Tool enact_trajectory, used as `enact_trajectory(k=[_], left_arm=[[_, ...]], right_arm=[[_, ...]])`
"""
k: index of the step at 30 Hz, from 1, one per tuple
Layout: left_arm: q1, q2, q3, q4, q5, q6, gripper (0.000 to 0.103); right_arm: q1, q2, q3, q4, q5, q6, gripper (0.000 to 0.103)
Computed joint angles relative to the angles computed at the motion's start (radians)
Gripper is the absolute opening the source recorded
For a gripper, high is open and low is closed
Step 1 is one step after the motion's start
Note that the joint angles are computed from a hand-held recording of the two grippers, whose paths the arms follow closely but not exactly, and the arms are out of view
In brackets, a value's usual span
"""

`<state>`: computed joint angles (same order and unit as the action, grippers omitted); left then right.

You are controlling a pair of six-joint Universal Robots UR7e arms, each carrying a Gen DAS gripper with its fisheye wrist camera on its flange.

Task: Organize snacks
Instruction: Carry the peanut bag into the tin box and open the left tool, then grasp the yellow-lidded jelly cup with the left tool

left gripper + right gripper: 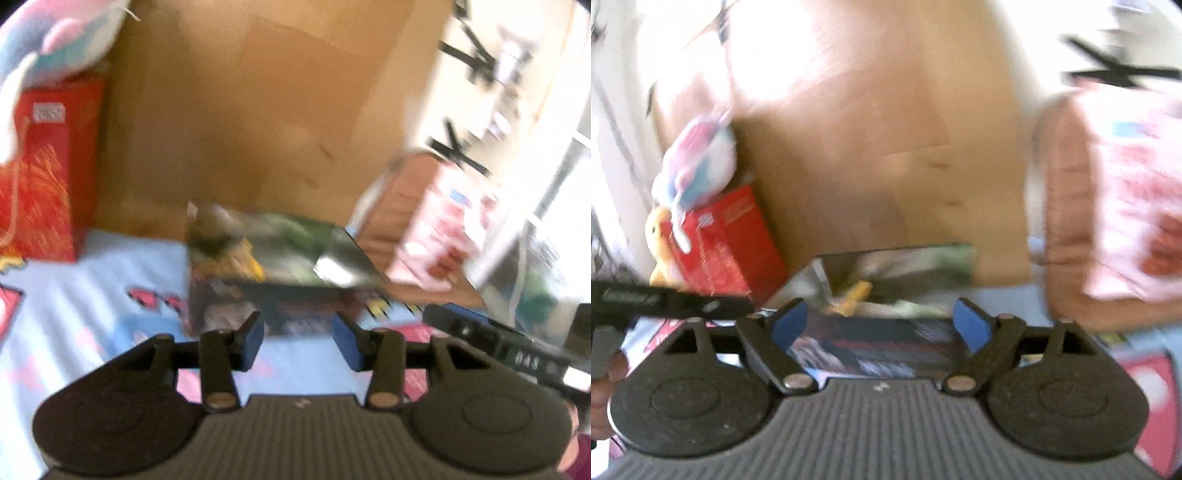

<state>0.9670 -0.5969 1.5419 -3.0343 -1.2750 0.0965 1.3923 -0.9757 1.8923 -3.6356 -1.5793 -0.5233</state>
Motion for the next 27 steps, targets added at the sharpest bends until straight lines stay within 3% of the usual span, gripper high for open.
enact_trajectory(k=[4, 7, 9, 12, 15, 17, 20, 22, 24, 27], left_arm=[[-0.023, 0.004, 0.043, 0.050, -0.083, 0.003, 0.042], [-0.052, 0.021, 0.059, 0.079, -0.097, 0.024, 0.042], [-0.063, 0.037, 0.056, 0.102, -0.099, 0.013, 0.042], [-0.068, 0.052, 0.044, 0.140, -0.095, -0.023, 0.045], [-0.073, 0.070, 0.028, 0.166, -0.084, -0.041, 0.049], [-0.072, 0.083, 0.009, 0.189, -0.084, -0.057, 0.050], [-0.076, 0.110, -0.018, 0.212, -0.057, -0.073, 0.049], [-0.066, 0.117, -0.030, 0.231, -0.083, -0.093, 0.046], [-0.059, 0.121, -0.037, 0.245, -0.111, -0.114, 0.043], [-0.070, 0.119, -0.020, 0.228, -0.091, -0.098, 0.042]], right_arm=[[-0.084, -0.113, 0.154, -0.029, 0.032, 0.110, 0.091], [-0.134, -0.169, 0.236, -0.007, 0.070, 0.182, 0.091], [-0.155, -0.186, 0.287, -0.024, 0.107, 0.183, 0.091], [-0.154, -0.203, 0.346, -0.009, 0.137, 0.068, 0.090], [-0.113, -0.182, 0.361, -0.014, 0.077, -0.082, 0.089], [-0.086, -0.159, 0.349, -0.012, 0.031, -0.137, 0.085], [-0.065, -0.118, 0.312, -0.008, -0.016, -0.182, 0.076], [-0.057, -0.099, 0.280, 0.018, -0.053, -0.188, 0.065], [-0.060, -0.086, 0.262, 0.018, -0.051, -0.198, 0.063], [-0.062, -0.092, 0.262, 0.029, -0.046, -0.207, 0.050]])
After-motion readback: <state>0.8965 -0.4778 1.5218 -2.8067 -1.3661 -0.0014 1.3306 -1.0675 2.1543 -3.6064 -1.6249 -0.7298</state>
